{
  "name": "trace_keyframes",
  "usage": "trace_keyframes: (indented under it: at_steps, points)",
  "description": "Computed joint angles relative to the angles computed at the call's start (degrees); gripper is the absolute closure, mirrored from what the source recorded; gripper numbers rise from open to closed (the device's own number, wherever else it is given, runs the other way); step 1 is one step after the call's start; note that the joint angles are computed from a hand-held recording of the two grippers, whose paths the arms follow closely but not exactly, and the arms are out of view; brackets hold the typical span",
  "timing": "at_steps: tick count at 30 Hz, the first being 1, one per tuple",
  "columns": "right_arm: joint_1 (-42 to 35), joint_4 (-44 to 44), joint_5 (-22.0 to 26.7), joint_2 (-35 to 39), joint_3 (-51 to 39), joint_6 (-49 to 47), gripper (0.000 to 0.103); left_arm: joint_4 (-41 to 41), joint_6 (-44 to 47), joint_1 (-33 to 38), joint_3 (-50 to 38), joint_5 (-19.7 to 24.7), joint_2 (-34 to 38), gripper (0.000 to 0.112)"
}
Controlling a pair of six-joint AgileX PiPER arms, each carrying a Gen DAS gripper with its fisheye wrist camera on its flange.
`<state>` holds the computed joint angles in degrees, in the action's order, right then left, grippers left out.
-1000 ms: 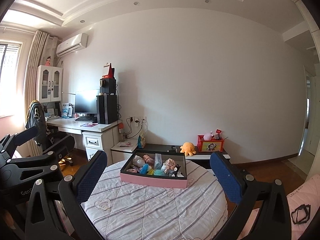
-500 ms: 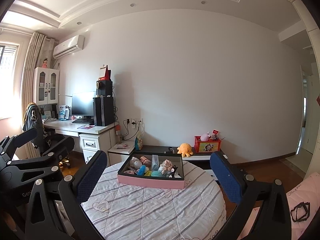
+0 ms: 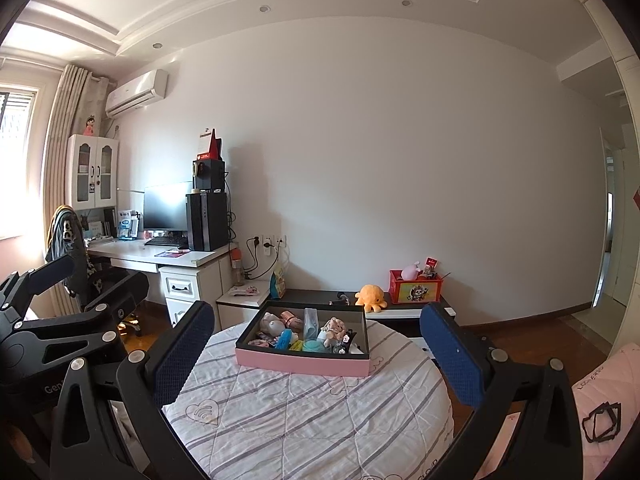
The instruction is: Organize rigid objects
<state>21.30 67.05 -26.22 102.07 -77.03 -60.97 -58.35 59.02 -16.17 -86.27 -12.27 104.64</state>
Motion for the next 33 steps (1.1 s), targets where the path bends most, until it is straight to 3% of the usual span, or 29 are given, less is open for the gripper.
trace_keyframes:
  at_steps: [33]
  points:
    - [0.3, 0.0, -0.4, 0.0, 0.4, 0.2, 0.000, 1.4, -1.2, 0.2, 0.5, 0.1, -0.3, 0.009]
